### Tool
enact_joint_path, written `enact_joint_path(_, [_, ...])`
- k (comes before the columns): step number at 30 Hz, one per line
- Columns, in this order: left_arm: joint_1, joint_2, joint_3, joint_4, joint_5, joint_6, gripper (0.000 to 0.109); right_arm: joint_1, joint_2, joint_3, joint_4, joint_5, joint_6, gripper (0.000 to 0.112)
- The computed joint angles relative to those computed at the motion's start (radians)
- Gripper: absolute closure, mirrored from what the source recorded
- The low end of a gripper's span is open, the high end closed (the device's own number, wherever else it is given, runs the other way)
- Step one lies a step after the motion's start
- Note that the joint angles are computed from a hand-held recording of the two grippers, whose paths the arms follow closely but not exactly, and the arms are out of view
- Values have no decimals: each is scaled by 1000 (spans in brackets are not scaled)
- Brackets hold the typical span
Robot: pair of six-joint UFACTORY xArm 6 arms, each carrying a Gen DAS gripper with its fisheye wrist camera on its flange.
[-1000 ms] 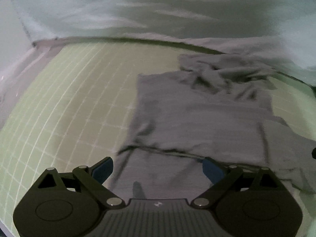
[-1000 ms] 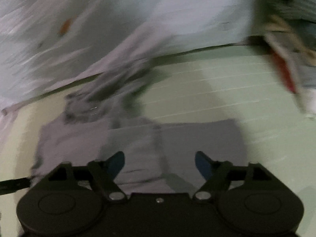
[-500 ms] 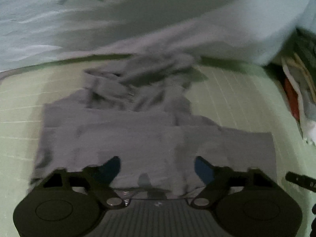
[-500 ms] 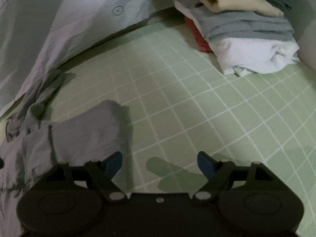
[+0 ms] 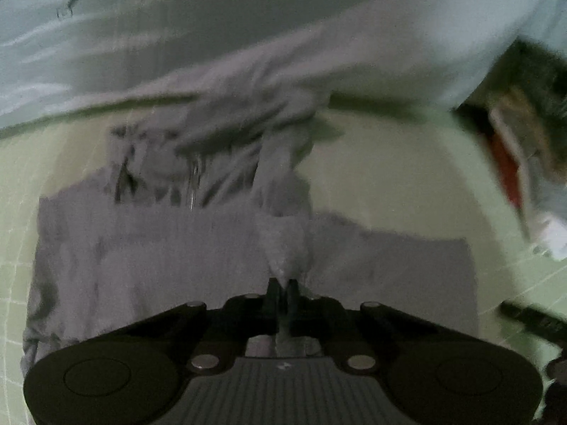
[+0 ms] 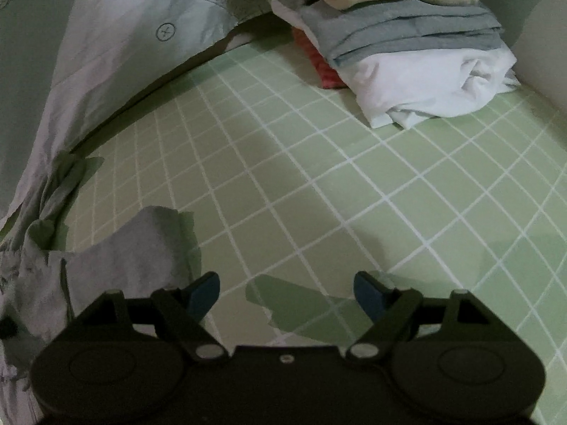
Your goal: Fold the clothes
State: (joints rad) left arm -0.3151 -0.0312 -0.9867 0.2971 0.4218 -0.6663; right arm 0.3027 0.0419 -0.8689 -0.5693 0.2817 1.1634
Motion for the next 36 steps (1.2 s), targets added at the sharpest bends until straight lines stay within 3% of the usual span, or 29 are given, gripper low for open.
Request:
enact_joint_path(5, [67, -137, 59, 96, -86, -100, 105, 33, -13, -15, -27, 41, -12, 29])
enact_joint_path(11, [249, -335, 145, 175, -139, -157, 105, 103, -18, -52, -49, 114, -33, 29])
enact_joint_path(16, [449, -412, 231, 258, -74, -204, 105, 175, 7, -112, -46, 193, -57, 29])
enact_joint_path(20, [581, -351, 280, 332, 6, -267, 100, 238, 56, -191, -43, 254, -78, 29])
enact_joint_path(23, [638, -318, 324, 265, -3, -222, 92, 283, 110, -270, -39, 289, -95, 29])
enact_joint_path(25, [653, -313, 366, 156, -65, -137, 77, 310, 153, -334, -33, 312, -110, 29])
enact_joint_path(28, [635, -289, 406, 38, -161, -4, 63, 343, 218, -424, -15, 343, -137, 29])
enact_joint_path(31, [593, -246, 416, -39, -239, 124, 53, 372, 269, -491, 15, 369, -160, 29])
enact_joint_path(34, [540, -199, 419, -214, -291, 321, 46, 395, 308, -544, 35, 391, -176, 29])
enact_joint_path(36, [523, -164, 401, -194, -284, 334, 45, 406, 317, -558, 38, 402, -183, 29])
